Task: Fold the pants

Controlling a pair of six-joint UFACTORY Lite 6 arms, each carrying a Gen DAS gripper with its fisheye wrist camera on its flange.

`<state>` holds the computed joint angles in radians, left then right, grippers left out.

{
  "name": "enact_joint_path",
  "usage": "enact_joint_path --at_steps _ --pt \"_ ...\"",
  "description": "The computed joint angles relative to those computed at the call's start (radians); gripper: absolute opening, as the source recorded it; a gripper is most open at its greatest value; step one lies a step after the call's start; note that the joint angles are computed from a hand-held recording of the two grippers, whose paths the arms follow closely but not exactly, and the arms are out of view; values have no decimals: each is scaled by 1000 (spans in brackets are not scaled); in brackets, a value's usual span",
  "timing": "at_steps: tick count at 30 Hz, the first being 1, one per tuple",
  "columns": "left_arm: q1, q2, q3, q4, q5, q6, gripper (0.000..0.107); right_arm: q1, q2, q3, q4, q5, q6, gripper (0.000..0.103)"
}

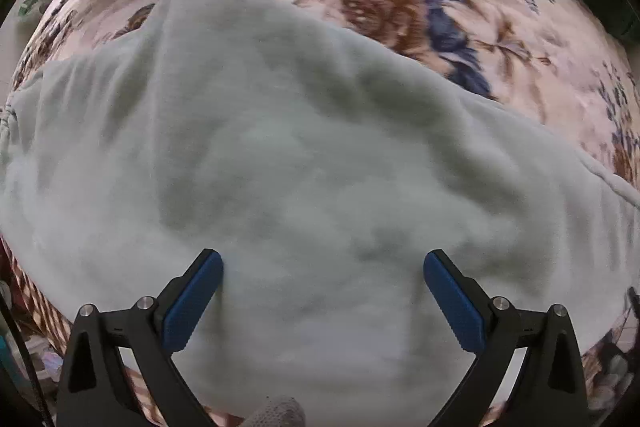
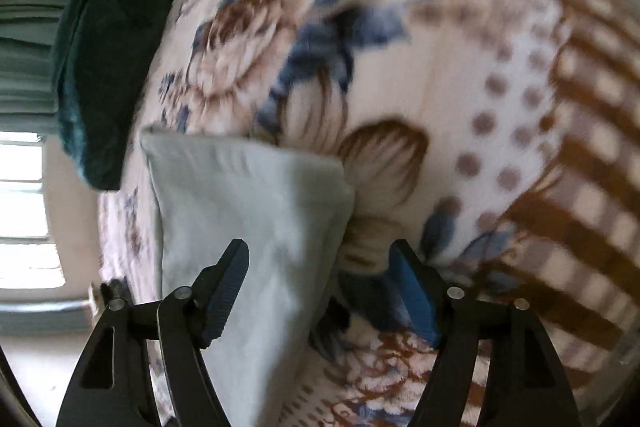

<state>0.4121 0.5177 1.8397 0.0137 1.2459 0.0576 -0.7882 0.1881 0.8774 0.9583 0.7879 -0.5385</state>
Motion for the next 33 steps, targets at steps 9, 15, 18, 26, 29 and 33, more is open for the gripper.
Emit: enact_joint_path --at_steps 9,15,18,26,29,33 --pt "-99 -25 -69 18 -34 -29 103 49 309 96 476 197 -458 79" --pt "-126 -30 -86 5 -46 -49 103 153 250 115 473 39 -395 23" --pt "-119 -30 -81 40 -31 -41 103 205 113 81 416 -35 -298 21" --pt "-16 77 100 72 42 80 103 528 -204 137 -127 -214 366 21" --pt "39 114 201 79 69 149 103 687 -273 162 -366 -232 680 21" --pt "169 263 477 65 192 271 103 928 -258 259 -669 -217 1098 20"
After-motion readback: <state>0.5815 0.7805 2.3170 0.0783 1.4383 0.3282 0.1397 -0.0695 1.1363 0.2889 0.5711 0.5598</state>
